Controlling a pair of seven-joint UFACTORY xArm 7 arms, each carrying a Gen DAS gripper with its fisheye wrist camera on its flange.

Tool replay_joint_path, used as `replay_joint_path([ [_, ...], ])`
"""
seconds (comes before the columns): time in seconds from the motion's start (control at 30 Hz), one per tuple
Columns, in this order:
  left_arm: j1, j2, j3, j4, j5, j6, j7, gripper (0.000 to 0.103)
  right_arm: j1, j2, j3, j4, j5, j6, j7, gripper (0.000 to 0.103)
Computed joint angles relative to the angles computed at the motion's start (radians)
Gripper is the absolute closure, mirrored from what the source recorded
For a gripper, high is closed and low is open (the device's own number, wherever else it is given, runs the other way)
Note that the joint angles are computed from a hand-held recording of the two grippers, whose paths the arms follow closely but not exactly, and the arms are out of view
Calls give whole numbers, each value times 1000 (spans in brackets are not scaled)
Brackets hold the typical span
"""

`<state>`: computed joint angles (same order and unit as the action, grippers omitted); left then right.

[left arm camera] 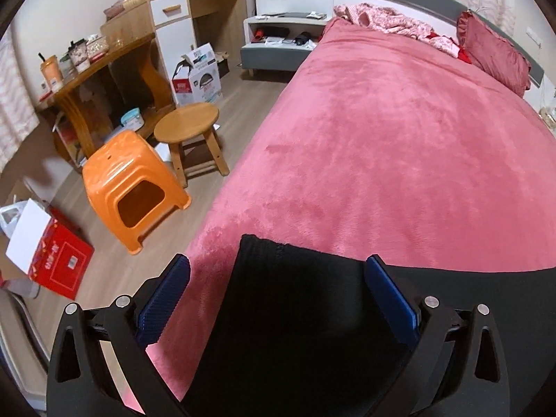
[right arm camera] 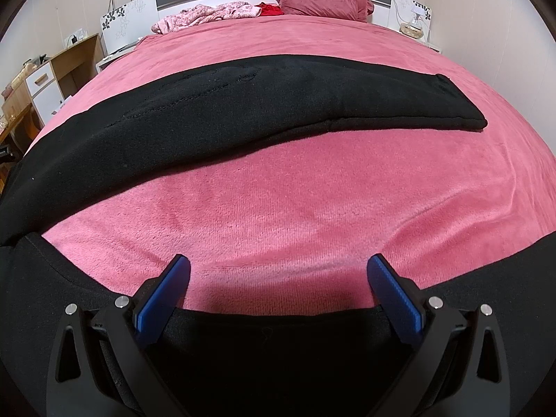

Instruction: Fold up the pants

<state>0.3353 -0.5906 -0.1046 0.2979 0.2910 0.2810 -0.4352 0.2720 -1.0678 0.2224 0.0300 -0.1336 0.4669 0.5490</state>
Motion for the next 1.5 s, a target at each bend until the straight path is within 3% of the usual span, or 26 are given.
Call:
replay_joint_path([
  [0.27,-31,66,55,-33,-73,-91,22,6,-7,15,14,8,-9,-5,14,2],
  [0.37,-8,48,1,-46,-50,-114,27,25,-9,23,19,11,-13,-10,22,2],
  [0.43,60,22,-105,-54,6,-119,-13,36,-12,31,24,14,-17,-14,27,2],
  [0.47,71,17,-126,-56,22,-123,-22,40,-13,32,26,16,-19,-14,30,2],
  [0.63,71,-6,-173,-62,74,-124,-27,71,-13,37,24,17,-25,-17,34,2],
  [0.93,50,-62,-186,-74,108,-86,-61,84,-13,40,22,18,-28,-19,35,2],
  [1.1,-1,-136,-148,-95,78,-59,-75,87,-15,42,21,19,-29,-20,34,2],
  [1.27,-134,-261,-21,-119,-34,9,-33,89,-15,43,21,19,-29,-21,34,2],
  [1.5,-284,-617,88,-184,-188,197,60,90,-18,46,22,20,-30,-24,33,2],
])
